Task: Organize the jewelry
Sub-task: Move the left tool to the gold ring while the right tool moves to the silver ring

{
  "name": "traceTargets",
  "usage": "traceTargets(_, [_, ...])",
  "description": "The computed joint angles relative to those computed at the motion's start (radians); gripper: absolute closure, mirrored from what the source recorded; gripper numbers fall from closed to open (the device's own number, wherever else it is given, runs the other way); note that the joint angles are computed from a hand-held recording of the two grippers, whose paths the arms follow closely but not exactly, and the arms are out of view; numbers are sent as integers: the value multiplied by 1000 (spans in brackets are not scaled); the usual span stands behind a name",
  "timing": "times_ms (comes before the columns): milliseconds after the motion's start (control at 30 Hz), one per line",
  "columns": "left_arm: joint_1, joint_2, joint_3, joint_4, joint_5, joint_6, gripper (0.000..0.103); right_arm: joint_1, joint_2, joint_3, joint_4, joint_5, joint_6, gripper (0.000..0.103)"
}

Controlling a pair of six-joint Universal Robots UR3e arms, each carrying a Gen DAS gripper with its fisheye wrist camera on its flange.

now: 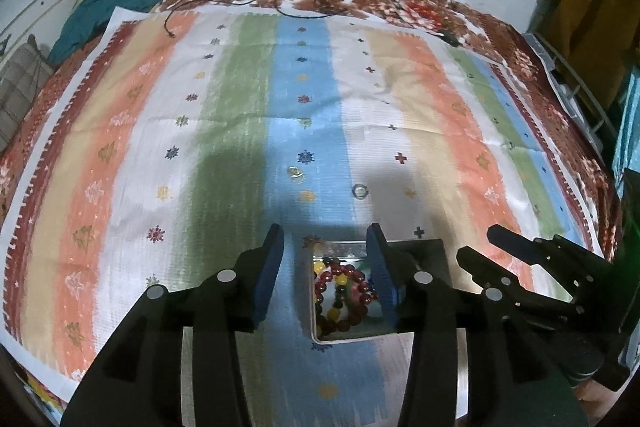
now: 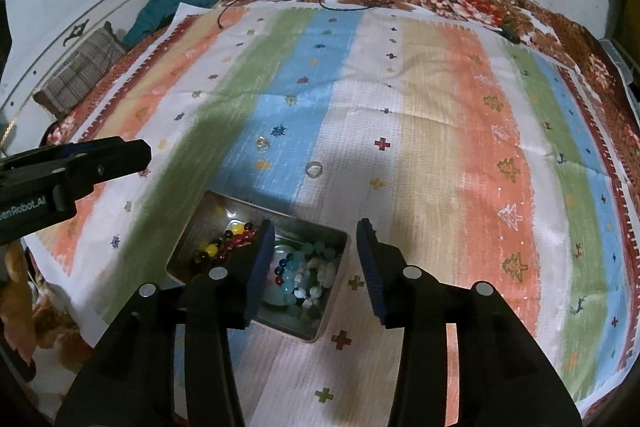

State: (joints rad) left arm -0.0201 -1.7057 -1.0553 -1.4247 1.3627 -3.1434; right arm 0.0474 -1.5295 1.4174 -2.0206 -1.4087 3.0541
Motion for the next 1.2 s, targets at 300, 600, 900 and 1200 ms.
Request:
traceTargets(300, [5,-82,57,-5,22,-19,55,21,91,-74,-13,-19,2,50])
traceTargets(600, [-25,-221,169,-17,77,-42,54,26,180,-120,-13,-29,-30,48])
traceTargets(900, [-5,-338,289,-52,59,-56,53,27,292,-238,22,0,-33,48])
traceTargets(1200, [-13,-456,431,-108,61,-48,53,37,395,-349,67,-5,-36,48])
